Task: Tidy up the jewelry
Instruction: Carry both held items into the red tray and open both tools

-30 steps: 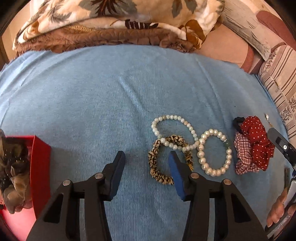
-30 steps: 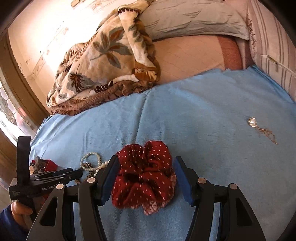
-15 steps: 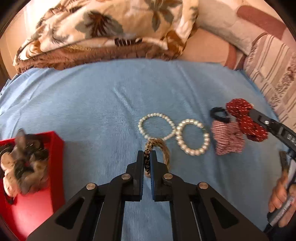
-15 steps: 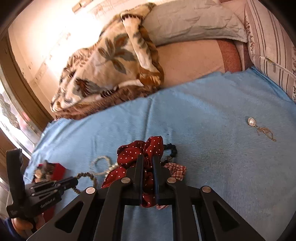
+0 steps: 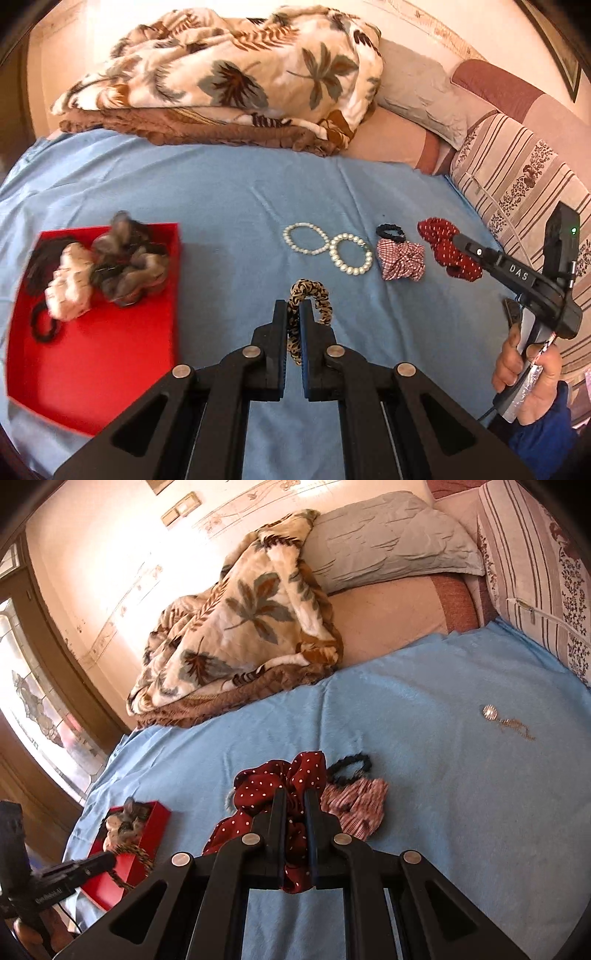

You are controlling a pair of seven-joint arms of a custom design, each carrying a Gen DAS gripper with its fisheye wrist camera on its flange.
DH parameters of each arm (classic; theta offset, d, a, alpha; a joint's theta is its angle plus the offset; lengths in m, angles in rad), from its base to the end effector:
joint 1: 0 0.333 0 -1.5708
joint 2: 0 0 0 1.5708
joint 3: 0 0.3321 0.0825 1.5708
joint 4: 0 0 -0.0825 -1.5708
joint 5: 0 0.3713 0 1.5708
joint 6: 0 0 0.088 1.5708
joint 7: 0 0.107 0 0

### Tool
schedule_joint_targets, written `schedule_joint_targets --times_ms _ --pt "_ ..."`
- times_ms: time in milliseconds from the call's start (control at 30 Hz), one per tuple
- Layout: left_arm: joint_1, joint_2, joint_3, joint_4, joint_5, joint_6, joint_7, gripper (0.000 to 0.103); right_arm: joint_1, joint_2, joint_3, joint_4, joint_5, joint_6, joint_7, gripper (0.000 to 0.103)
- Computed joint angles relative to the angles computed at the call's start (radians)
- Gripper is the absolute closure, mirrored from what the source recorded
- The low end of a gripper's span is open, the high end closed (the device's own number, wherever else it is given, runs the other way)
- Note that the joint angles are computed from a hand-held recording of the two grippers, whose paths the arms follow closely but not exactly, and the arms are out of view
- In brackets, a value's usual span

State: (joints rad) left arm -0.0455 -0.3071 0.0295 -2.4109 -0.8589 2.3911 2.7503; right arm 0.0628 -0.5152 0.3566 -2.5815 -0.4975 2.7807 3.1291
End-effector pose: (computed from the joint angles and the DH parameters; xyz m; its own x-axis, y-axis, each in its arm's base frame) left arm 0.4561 -0.0131 0.4818 -0.6338 -0.7484 0.1955 -0.6655 0.3987 -0.6310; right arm 0.3649 0.2012 0.5131 -0.4644 -0.7662 -0.4442 -0.5195 0.6419 -0.5640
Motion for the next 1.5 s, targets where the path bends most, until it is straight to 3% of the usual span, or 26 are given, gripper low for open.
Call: schedule_joint_targets --times_ms 300,500,767,1033,1233,1500 --pt "0.083 -0.004 0.085 0.022 0.002 -0.02 0.052 0.097 0.086 0.062 0.028 0.047 0.019 -0.035 0.004 0.093" --pt "0.188 0.119 0.127 0.16 -0.055 -0.132 0.009 0.097 0.162 0.114 0.019 0.088 0.032 -0.078 0.005 0.093" --pt "0.306 0.251 0.085 0.281 -0.094 -0.169 -0.021 0.097 0.24 0.222 0.005 0.228 -0.016 -0.151 -0.006 0.093" --pt "0.392 0.368 0.043 0.359 -0.086 -0.224 -0.051 0.097 0.351 0.429 -0.059 0.468 -0.064 -0.183 -0.107 0.093" --pt "0.424 0.411 0.018 0.384 -0.07 -0.22 -0.061 0.097 0.433 0.594 -0.118 0.668 -0.074 -0.19 -0.199 0.093" --pt "0.438 0.453 -0.009 0.415 -0.049 -0.224 -0.108 0.097 0.511 0.804 -0.194 0.914 0.026 -0.219 -0.364 0.093"
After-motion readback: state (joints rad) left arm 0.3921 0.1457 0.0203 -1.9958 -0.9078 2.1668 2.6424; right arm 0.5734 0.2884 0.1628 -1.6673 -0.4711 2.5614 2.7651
